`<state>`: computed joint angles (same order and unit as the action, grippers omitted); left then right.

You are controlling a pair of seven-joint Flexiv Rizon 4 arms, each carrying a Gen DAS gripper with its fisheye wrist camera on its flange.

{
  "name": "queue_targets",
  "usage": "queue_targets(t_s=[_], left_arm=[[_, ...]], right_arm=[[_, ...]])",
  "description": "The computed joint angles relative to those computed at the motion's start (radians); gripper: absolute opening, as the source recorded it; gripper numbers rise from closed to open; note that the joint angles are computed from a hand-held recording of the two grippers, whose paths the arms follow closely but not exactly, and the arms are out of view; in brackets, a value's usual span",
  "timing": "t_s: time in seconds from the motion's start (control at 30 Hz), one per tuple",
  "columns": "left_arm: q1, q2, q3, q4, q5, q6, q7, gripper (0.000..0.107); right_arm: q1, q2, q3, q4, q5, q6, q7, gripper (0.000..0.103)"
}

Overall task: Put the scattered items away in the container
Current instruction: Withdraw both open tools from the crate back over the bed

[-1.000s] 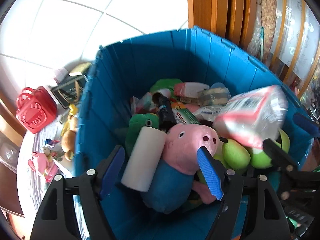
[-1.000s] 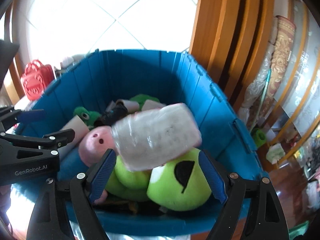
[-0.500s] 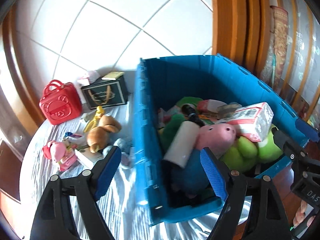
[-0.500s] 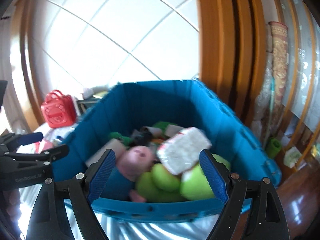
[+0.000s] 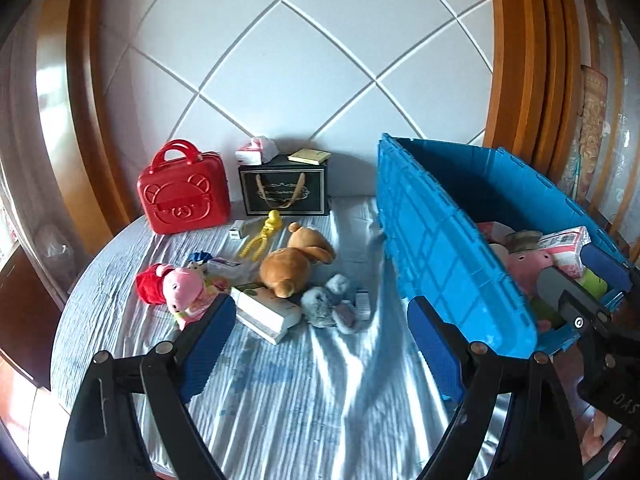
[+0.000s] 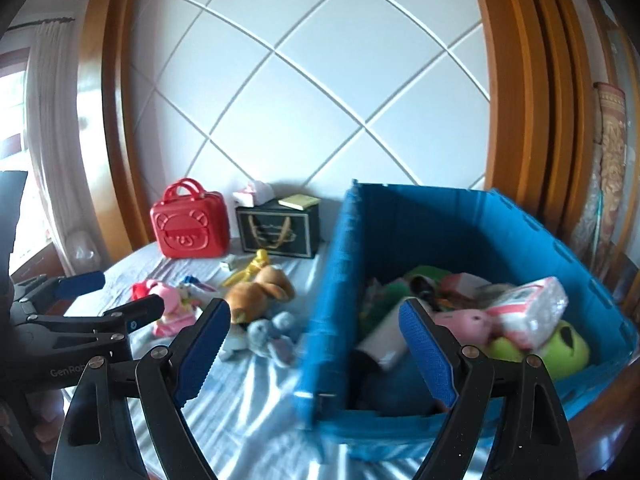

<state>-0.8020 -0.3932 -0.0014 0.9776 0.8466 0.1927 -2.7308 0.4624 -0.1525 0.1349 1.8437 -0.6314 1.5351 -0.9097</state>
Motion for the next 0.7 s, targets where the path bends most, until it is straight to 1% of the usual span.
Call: queue_targets(t_s=[0.07, 0.13, 0.2, 0.3, 0.37, 0.47, 0.57, 0.7], left_arm=[[0.013, 0.097, 0.011, 0.145, 0.0, 0.047, -0.027, 0.088], [0.038, 0.181, 0.007, 0.268, 0.002, 0.082, -0.033, 0.088], [0.063, 0.25, 0.004, 0.369, 0.003, 0.113, -0.037, 0.088], [0.107, 0.328, -0.001, 0.488, -0.017, 0.15, -0.042, 0.088], [0.139, 0.368, -0.003, 0.558, -0.035, 0.186, -0.042, 0.088], [0.183, 0.403, -0.014, 0.629, -0.04, 0.212, -0.058, 0.088], [0.238, 0.415, -0.019, 0.686, -0.082, 0.258, -0.058, 0.088], [0.316, 0.386, -0.037, 0.715, -0.133, 0.29, -0.039, 0.088]], right_arm=[[0.082, -0.005, -0.074, 0.005, -0.171, 0.008, 0.182, 0.087], [0.117, -0.02, -0.076, -0.009, -0.258, -0.022, 0.29, 0.087], [0.139, -0.044, -0.054, -0.026, -0.295, -0.056, 0.35, 0.087], [0.161, -0.081, -0.002, -0.055, -0.252, -0.129, 0.343, 0.087], [0.181, -0.11, 0.013, -0.078, -0.227, -0.174, 0.332, 0.087], [0.205, -0.149, 0.019, -0.109, -0.201, -0.223, 0.304, 0.087], [0.217, -0.2, 0.023, -0.144, -0.149, -0.248, 0.251, 0.087], [0.217, -0.283, 0.032, -0.212, -0.045, -0.272, 0.153, 0.087]])
